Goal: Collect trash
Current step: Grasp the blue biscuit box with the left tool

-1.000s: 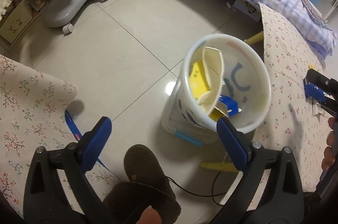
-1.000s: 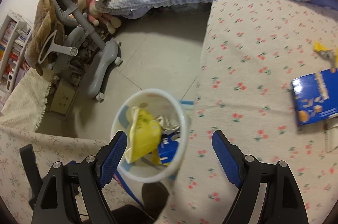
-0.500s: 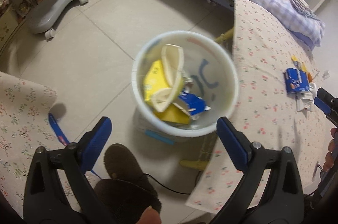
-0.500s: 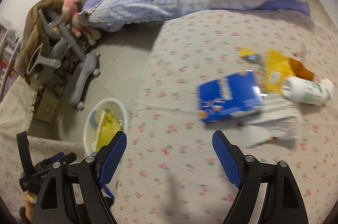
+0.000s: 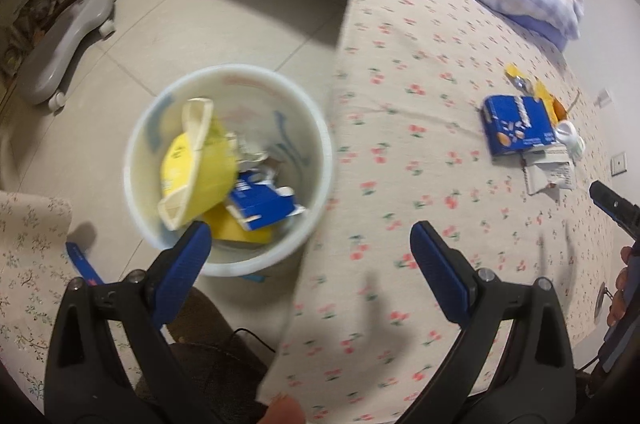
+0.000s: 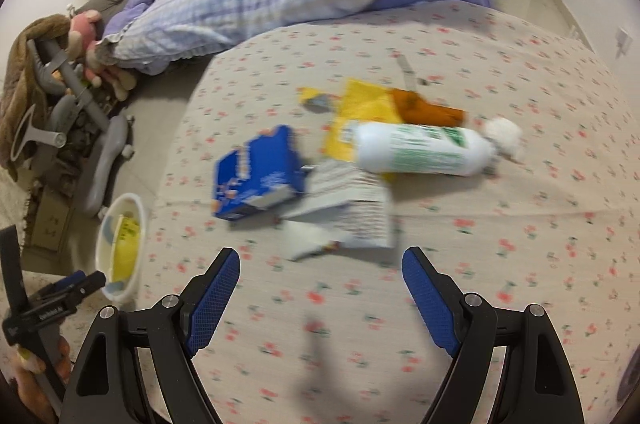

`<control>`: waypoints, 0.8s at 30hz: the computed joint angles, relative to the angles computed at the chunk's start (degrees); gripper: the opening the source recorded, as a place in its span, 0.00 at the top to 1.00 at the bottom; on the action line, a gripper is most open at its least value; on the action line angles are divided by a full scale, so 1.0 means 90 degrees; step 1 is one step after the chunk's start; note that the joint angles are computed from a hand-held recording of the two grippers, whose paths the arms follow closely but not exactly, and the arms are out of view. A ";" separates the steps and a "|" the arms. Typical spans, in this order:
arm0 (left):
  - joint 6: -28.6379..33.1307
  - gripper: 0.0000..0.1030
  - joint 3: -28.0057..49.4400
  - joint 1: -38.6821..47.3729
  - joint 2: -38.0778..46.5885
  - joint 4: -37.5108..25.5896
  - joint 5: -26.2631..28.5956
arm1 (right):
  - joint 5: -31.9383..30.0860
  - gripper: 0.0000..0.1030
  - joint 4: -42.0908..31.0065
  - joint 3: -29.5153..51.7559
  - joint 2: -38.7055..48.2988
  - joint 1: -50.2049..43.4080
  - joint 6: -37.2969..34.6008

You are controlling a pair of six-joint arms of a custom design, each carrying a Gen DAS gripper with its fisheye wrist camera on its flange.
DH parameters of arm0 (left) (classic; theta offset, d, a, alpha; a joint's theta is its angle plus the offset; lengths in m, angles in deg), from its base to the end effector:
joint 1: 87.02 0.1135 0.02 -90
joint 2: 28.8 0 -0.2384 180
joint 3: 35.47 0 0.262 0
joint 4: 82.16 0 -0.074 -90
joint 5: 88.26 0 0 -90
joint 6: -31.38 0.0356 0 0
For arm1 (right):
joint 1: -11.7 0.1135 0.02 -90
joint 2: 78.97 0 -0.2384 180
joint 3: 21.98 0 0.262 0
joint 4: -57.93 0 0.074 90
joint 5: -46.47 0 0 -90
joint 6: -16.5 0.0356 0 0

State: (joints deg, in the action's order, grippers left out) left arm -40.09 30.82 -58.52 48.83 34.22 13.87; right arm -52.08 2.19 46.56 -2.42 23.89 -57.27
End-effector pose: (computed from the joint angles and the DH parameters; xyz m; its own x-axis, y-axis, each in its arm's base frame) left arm 0.2268 0.1146 0.1898 -0.9377 -0.1556 -0.3105 -0.1272 0.9858 -0.1099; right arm 0.2650 0.0627 0.2109 -0.9180 0.0844 -0.3874 -0.0172 0.9677 0.2516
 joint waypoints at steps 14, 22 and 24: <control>-0.1872 0.04 0.0225 -0.2087 0.0525 0.0436 0.0185 | -0.0453 0.17 -0.0245 -0.0628 -0.0224 -0.2606 -0.1608; -0.3205 0.04 0.0577 -0.3062 0.1092 0.1310 0.0818 | -0.0565 0.17 -0.0249 -0.0634 -0.0022 -0.3190 -0.1882; -0.3492 0.04 0.0639 -0.3379 0.1193 0.1493 0.0582 | -0.0553 0.17 -0.0246 -0.0634 -0.0001 -0.3212 -0.1881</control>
